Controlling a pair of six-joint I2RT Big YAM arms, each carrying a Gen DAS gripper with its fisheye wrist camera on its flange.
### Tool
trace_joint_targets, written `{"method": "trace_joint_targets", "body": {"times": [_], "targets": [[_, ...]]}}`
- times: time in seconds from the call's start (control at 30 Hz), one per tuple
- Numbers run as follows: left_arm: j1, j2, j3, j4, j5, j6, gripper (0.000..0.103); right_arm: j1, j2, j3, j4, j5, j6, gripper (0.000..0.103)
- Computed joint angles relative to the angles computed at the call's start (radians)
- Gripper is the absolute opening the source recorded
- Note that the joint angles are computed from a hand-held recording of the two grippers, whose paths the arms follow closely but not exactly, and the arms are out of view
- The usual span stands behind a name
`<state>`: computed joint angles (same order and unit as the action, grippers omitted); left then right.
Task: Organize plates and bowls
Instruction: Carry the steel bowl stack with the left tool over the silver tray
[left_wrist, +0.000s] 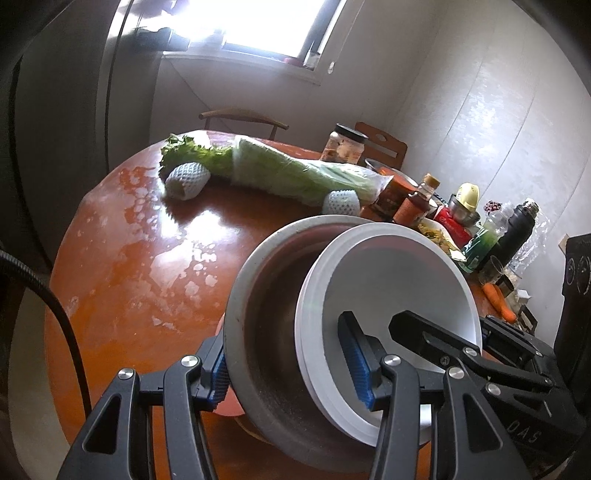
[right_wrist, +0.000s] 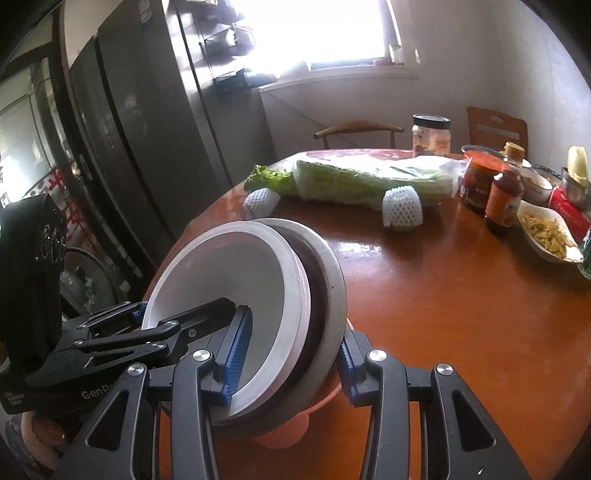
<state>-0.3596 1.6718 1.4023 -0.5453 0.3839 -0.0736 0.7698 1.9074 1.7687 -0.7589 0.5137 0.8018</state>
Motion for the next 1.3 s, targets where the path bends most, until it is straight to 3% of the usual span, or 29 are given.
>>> {"method": "trace_joint_targets", "body": {"times": [0.23, 1.3], "targets": [[0.015, 0.022, 0.003, 0.005, 0.002, 0.002, 0.052, -0.005, 0.029, 0.020, -0.006, -0.025, 0.003, 0.044], [0.015, 0.057, 0.006, 0.020, -0.043, 0.029, 0.052, 0.004, 0.094, 0.081, -0.072, 0.019, -0.005, 0.043]]}}
